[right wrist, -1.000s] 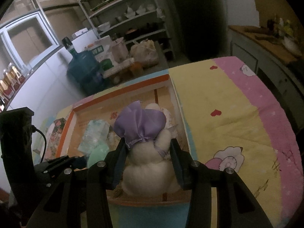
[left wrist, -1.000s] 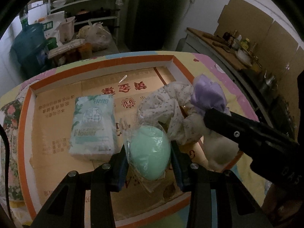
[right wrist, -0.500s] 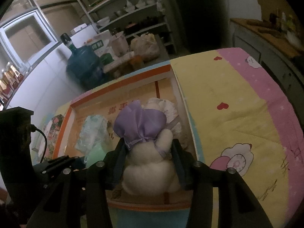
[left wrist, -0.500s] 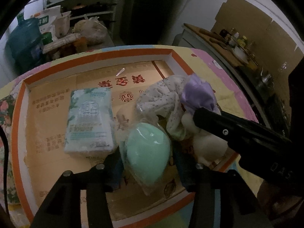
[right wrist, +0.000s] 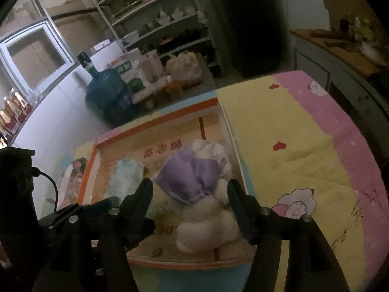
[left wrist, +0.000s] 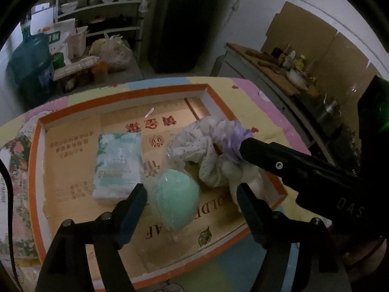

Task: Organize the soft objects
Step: 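Lower both items into the tray and open both grippers, then move both grippers back from the tray toward the pile of soft items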

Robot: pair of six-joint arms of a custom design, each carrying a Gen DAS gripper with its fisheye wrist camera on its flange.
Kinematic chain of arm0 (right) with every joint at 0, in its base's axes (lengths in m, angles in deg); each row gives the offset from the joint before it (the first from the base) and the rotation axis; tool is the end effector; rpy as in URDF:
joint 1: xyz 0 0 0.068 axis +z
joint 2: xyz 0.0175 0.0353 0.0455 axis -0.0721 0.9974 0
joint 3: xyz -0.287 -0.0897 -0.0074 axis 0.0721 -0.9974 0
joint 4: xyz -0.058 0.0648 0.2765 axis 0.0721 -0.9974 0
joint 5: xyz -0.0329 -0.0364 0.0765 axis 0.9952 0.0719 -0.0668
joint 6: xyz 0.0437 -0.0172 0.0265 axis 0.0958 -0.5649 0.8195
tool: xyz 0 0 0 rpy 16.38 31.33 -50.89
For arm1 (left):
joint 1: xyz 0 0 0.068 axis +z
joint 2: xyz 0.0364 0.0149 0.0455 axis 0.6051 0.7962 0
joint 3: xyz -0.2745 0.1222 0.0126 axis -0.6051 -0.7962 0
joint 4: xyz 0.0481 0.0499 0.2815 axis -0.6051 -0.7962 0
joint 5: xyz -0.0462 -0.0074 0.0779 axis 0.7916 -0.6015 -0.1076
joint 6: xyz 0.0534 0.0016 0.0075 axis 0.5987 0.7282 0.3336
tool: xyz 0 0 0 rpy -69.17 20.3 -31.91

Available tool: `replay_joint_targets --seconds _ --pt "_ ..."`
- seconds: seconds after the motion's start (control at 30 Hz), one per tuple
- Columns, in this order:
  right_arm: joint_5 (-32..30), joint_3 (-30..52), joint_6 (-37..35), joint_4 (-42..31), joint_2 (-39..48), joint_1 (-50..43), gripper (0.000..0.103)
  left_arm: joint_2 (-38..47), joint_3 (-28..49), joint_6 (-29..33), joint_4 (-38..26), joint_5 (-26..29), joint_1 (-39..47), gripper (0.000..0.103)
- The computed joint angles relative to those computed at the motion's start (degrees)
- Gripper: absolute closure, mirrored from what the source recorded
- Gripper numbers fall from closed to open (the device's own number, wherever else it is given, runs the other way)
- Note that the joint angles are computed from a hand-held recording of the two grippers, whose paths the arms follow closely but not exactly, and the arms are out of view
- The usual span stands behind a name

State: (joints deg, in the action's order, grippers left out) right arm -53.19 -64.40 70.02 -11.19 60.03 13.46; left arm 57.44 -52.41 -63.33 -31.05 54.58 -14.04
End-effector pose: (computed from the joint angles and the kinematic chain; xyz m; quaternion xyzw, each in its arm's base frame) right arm 0.1830 0.0699 0.1690 -0.1040 0.9218 0.2314 0.2932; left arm 0.1290 -0.1452 0.1727 -0.0142 0.9506 -0.1291 0.2819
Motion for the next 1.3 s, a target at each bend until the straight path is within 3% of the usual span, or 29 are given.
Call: replay_joint_targets --seconds 0.6,0.87,1.07,1.2,1.3 --pt "6.9 1.6 6.2 -11.6 -16.7 7.8 0.037 -13.6 4.8 -8.1 -17.7 -13.1 -12.4 0.028" --pt "16.3 4.3 12.0 -19.3 -25.8 16.8 0.037 -18.3 7.2 -14.8 -26.3 -19.8 -21.0 0.028" --pt "27.3 6.8 18.4 -24.0 -29.5 28.4 0.037 -19.4 10.3 -26.6 -38.8 -27.2 -31.6 0.028" --pt "36.1 8.1 24.8 -26.4 -29.5 39.0 0.037 -19.0 12.2 -39.9 -50.0 -31.3 -41.4 0.028" --pt "43.7 9.4 31.1 -29.0 -28.2 48.7 0.037 -17.6 13.3 -53.7 -59.8 -33.0 -50.4 0.028"
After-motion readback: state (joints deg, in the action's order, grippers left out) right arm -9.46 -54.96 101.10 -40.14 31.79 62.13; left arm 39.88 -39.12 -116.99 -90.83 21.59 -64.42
